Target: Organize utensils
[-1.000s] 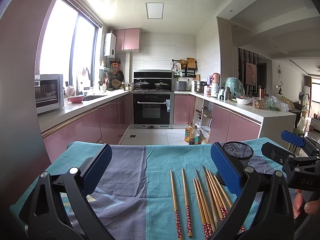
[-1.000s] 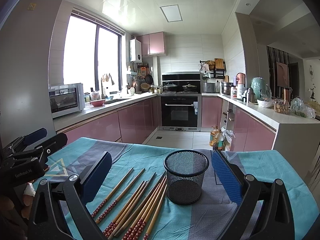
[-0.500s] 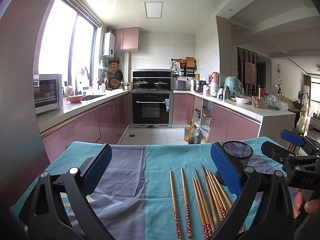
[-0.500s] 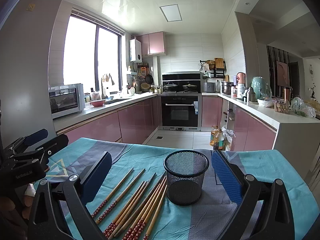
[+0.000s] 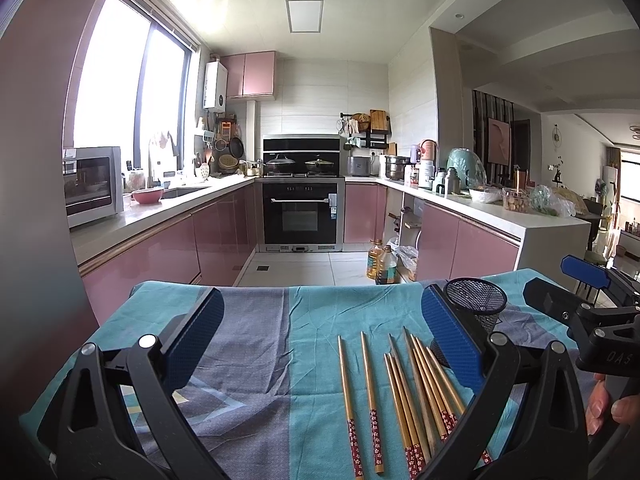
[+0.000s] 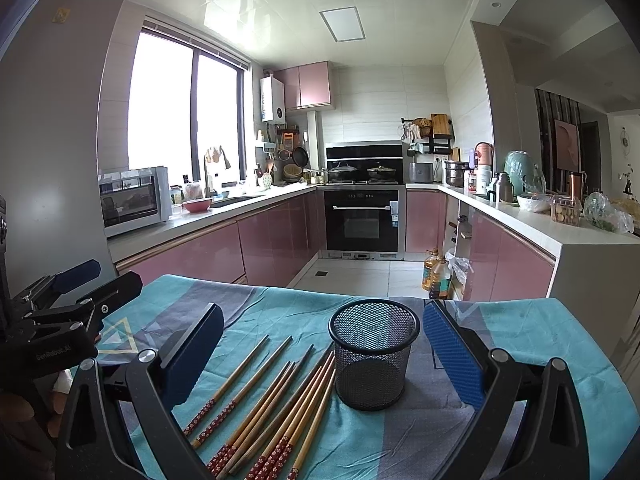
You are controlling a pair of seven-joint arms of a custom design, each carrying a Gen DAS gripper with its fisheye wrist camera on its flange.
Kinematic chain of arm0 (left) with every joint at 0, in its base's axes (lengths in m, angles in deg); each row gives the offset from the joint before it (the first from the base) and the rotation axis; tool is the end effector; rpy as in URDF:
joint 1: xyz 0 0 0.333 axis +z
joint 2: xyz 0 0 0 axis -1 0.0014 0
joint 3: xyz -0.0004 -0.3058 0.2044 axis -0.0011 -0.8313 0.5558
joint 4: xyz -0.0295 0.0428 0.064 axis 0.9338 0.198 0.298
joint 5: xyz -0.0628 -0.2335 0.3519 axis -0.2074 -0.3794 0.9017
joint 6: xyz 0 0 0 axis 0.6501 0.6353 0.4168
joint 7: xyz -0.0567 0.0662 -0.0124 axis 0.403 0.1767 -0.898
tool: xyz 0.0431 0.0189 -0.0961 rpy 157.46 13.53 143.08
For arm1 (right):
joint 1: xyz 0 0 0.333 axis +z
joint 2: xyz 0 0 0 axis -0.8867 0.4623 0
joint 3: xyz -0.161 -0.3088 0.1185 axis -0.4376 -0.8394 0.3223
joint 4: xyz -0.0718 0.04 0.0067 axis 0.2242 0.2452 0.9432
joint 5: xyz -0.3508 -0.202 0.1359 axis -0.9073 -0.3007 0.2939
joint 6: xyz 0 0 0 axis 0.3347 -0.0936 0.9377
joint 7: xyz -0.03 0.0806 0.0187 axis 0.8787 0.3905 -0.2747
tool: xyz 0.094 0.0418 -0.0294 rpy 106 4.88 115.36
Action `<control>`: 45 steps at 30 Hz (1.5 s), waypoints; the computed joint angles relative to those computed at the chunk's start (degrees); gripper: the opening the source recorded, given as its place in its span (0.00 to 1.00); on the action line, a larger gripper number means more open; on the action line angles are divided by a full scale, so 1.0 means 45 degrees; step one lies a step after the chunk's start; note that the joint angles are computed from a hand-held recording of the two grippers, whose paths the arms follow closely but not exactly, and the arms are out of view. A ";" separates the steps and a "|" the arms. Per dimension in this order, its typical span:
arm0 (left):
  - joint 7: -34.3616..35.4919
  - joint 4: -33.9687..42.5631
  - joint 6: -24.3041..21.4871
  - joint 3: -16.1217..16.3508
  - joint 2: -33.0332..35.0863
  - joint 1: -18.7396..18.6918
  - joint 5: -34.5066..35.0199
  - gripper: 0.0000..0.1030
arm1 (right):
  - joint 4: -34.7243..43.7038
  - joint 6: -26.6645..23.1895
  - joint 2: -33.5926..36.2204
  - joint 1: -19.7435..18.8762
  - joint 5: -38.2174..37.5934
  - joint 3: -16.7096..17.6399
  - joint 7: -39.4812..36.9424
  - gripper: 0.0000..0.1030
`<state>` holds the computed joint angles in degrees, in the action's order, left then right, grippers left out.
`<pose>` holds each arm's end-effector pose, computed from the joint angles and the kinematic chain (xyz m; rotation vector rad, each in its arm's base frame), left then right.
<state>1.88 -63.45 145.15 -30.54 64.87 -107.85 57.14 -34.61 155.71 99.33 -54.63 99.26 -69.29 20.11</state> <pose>0.6286 -0.2865 0.5977 -1.5831 1.0071 -0.7968 0.7687 0.2226 0.5733 -1.6749 0.7854 -0.5382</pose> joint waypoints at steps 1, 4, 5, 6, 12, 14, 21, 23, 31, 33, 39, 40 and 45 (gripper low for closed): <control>0.0047 -0.0003 0.0076 0.0008 0.0004 0.0027 -0.0064 0.94 | 0.0024 -0.0085 0.0017 0.0008 -0.0127 -0.0051 0.0162 0.94; 0.0275 -0.0002 0.0355 0.0044 0.0033 0.0128 -0.0339 0.94 | 0.0073 -0.0213 0.0091 0.0114 -0.0767 -0.0237 0.0809 0.94; 0.0450 0.0034 0.0390 0.0048 0.0072 0.0151 -0.0499 0.94 | 0.0085 -0.0345 0.0126 0.0148 -0.1099 -0.0321 0.1127 0.94; 0.0608 0.0051 0.0443 0.0063 0.0103 0.0181 -0.0650 0.94 | 0.0098 -0.0497 0.0166 0.0180 -0.1469 -0.0416 0.1499 0.94; 0.2815 0.0427 0.1265 0.0198 0.0636 0.0561 -0.2742 0.91 | 0.0512 -0.1671 0.0732 0.0675 -0.4888 -0.1387 0.4883 0.84; 0.3781 0.0568 0.1718 0.0268 0.0895 0.0754 -0.3777 0.85 | 0.0839 -0.2410 0.1046 0.0878 -0.6316 -0.1801 0.6245 0.77; 0.7453 0.1460 0.2783 0.0350 0.2221 0.1296 -0.7722 0.66 | 0.2322 -0.4679 0.2283 0.1131 -0.9402 -0.2226 0.9052 0.45; 0.8199 0.1835 0.2765 0.0425 0.2677 0.1296 -0.8426 0.63 | 0.2764 -0.5151 0.2619 0.1194 -0.9933 -0.2266 0.9542 0.39; 1.0596 0.3002 0.2863 0.0397 0.3894 0.1516 -1.0971 0.45 | 0.4011 -0.6380 0.3383 0.1286 -1.1064 -0.2264 1.0622 0.29; 1.1053 0.3416 0.2795 0.0390 0.4235 0.1566 -1.1502 0.40 | 0.4451 -0.6591 0.3630 0.1404 -1.1346 -0.2323 1.0835 0.29; 1.1887 0.4457 0.2625 0.0449 0.5038 0.1659 -1.2706 0.31 | 0.5481 -0.6979 0.4185 0.1608 -1.2008 -0.2433 1.1247 0.24; 1.1969 0.4597 0.2626 0.0453 0.5137 0.1667 -1.2828 0.29 | 0.5742 -0.7123 0.4336 0.1578 -1.2024 -0.2399 1.1317 0.22; 1.1898 0.5018 0.2676 0.0502 0.5422 0.1656 -1.3336 0.10 | 0.6477 -0.7761 0.4741 0.1347 -1.1870 -0.2191 1.1556 0.08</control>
